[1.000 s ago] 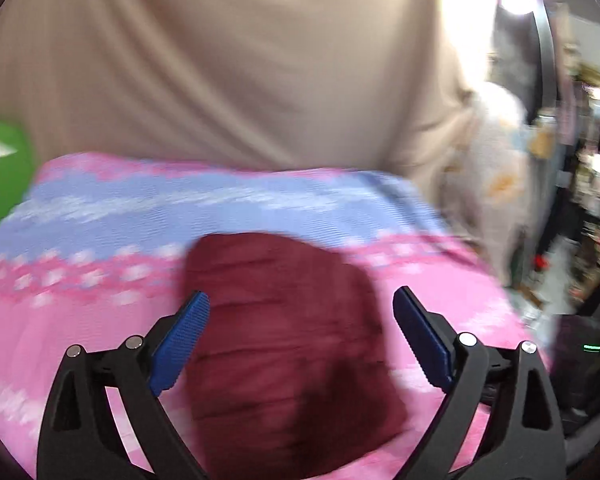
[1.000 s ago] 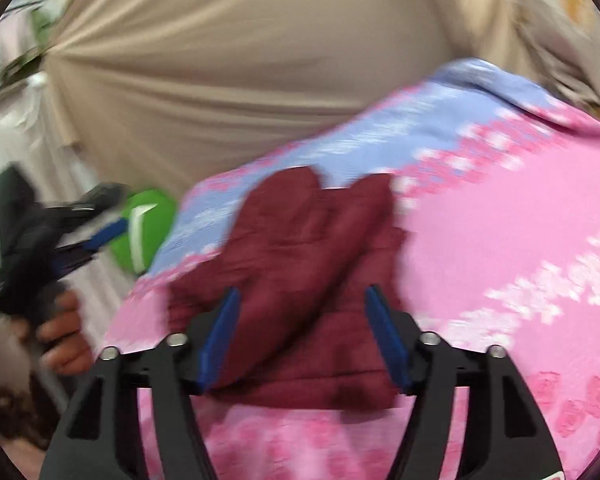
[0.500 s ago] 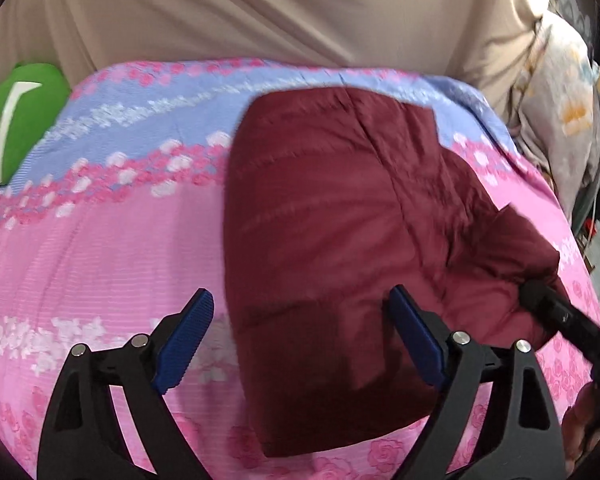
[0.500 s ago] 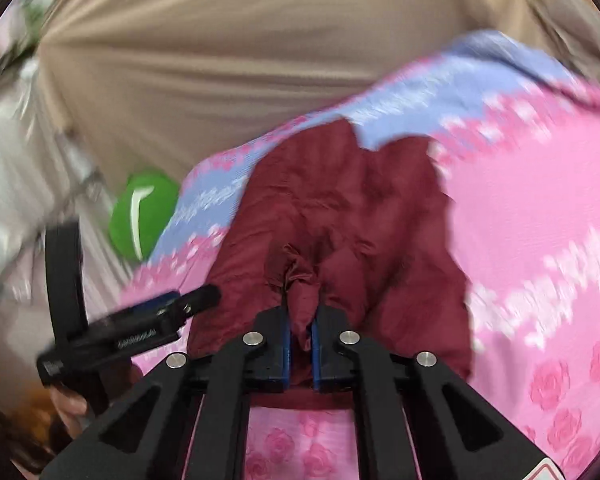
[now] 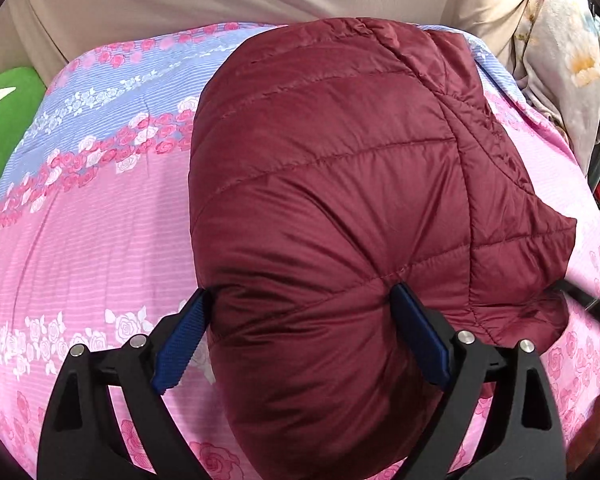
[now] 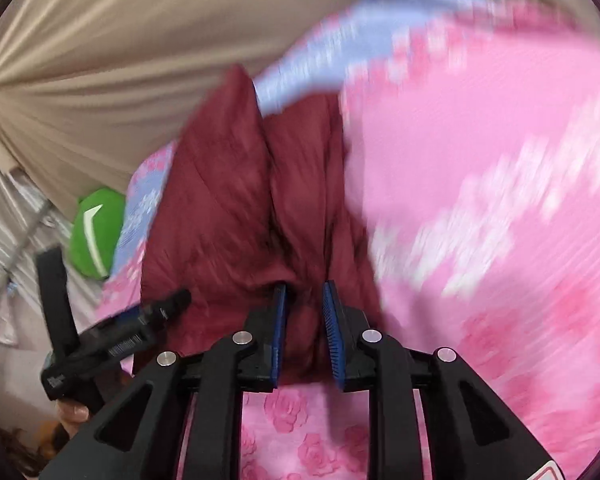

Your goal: Fold large clothes

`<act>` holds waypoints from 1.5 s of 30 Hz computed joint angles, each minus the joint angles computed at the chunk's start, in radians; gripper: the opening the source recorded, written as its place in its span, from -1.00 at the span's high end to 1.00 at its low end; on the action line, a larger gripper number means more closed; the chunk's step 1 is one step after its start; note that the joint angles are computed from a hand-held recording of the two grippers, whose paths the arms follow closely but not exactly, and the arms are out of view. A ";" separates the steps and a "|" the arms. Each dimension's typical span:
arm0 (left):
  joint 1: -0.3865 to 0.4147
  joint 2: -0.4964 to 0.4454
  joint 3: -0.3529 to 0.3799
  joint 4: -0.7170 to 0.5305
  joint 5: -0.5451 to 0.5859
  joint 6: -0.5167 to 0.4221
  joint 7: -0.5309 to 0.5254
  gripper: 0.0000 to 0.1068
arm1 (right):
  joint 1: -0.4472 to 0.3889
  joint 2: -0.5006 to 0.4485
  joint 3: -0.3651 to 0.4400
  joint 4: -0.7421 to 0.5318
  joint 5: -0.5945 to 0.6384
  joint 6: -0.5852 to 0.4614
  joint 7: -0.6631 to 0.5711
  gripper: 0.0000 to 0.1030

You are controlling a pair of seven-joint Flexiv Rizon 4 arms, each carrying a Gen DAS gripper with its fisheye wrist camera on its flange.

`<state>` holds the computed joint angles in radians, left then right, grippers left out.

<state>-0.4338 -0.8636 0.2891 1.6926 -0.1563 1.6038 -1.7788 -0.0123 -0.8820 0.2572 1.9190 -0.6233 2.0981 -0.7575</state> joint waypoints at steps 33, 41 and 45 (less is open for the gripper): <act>-0.038 0.014 0.047 0.004 0.033 0.027 -0.004 -0.75 | 0.125 -0.210 0.052 -0.551 0.248 -0.388 -0.237 0.76; 0.033 0.062 -0.042 0.080 0.000 0.068 0.059 -0.75 | 0.241 0.032 -0.108 -0.147 0.294 -0.181 -0.329 0.73; 0.074 0.058 -0.101 0.078 -0.016 0.062 0.091 -0.75 | 0.281 -0.003 -0.145 -0.130 0.342 -0.231 -0.328 0.97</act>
<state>-0.3597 -0.8055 0.1882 1.7711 -0.1728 1.6657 -1.6878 0.2688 -0.8852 0.1120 1.7893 -0.2812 1.8668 -1.0853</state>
